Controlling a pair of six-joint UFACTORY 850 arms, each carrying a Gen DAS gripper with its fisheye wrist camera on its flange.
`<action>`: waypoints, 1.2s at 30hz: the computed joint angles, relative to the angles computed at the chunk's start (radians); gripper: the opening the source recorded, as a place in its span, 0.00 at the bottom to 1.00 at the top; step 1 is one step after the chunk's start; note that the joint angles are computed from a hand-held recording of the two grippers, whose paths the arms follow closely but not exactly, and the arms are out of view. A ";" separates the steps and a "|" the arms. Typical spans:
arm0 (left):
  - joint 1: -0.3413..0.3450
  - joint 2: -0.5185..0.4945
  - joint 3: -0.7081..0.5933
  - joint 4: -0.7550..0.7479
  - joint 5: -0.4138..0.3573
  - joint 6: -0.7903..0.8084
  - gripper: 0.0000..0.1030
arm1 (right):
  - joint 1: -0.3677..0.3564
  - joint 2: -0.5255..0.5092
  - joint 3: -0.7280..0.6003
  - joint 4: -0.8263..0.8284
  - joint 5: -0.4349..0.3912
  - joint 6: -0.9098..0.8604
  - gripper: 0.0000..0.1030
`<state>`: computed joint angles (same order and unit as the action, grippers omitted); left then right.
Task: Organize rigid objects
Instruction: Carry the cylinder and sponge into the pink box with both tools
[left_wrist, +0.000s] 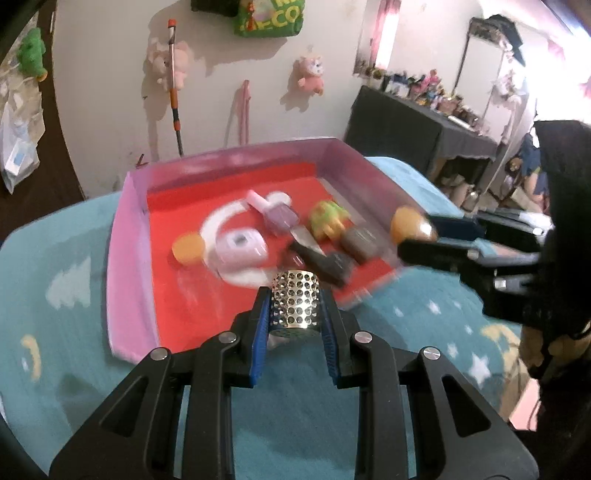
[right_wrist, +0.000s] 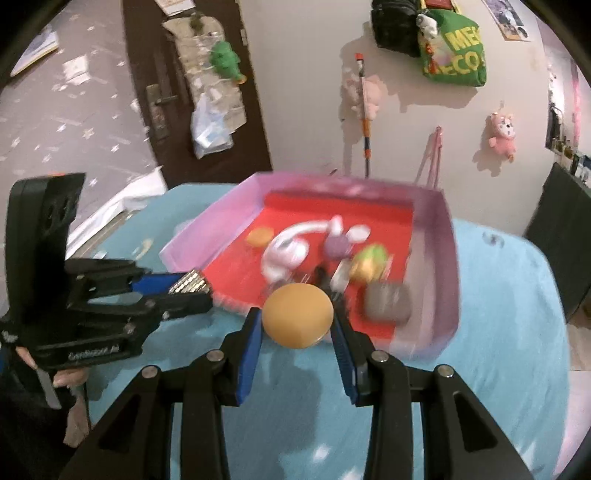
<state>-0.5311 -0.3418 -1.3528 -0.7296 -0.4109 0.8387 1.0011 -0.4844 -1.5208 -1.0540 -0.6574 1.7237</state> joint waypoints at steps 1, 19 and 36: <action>-0.002 -0.038 -0.058 0.077 -0.020 -0.067 0.23 | -0.019 -0.011 -0.026 0.026 -0.008 -0.037 0.39; -0.030 -0.564 -0.802 0.620 -0.406 -0.555 0.23 | -0.274 -0.409 -0.620 0.646 -0.284 -0.744 0.39; -0.037 -0.626 -0.879 0.645 -0.448 -0.595 0.23 | -0.291 -0.507 -0.771 0.708 -0.401 -0.838 0.39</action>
<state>-0.5679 -0.9675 -2.2320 -0.0846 -0.8589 0.2436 0.7097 -0.9916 -2.2918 -0.3458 -1.0581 0.8858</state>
